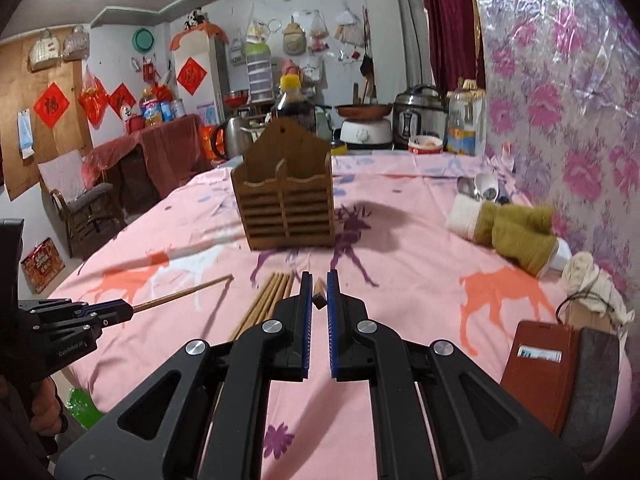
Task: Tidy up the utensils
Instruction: 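Close the left tool on one chopstick while the right tool grasps another, then lower both held chopsticks into the wooden holder and open both tools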
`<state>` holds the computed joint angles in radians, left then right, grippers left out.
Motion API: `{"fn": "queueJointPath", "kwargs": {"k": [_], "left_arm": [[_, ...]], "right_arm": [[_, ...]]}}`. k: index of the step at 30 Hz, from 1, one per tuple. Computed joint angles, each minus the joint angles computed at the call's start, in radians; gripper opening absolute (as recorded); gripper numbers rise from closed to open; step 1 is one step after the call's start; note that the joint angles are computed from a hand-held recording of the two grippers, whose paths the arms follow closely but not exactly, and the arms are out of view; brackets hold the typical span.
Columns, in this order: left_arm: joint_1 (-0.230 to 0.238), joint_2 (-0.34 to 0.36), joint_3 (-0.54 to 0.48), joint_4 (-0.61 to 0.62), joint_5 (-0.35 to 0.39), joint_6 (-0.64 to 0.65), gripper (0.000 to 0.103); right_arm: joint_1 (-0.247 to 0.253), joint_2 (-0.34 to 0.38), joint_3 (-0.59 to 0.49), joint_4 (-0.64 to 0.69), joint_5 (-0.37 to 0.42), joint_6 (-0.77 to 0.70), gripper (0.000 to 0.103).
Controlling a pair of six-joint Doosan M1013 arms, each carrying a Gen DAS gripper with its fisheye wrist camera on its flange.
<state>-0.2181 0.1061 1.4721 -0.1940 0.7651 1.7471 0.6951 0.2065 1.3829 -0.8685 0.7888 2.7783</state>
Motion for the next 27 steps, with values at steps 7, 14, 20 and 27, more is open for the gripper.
{"fn": "queueJointPath", "kwargs": {"k": [7,14,20,27], "left_arm": [[-0.006,0.028,-0.085,0.002,-0.008,0.011,0.006],[-0.005,0.08,-0.199,-0.024,0.021,0.027,0.006],[-0.012,0.117,-0.283,-0.034,0.033,0.044,0.006],[-0.021,0.161,-0.385,-0.052,0.036,0.059,0.006]], "right_arm": [[-0.014,0.021,-0.054,0.015,-0.001,-0.049,0.008],[-0.037,0.044,-0.112,0.044,-0.012,-0.095,0.008],[-0.051,0.067,-0.166,0.075,-0.021,-0.149,0.008],[-0.071,0.099,-0.241,0.113,-0.03,-0.215,0.008]]}}
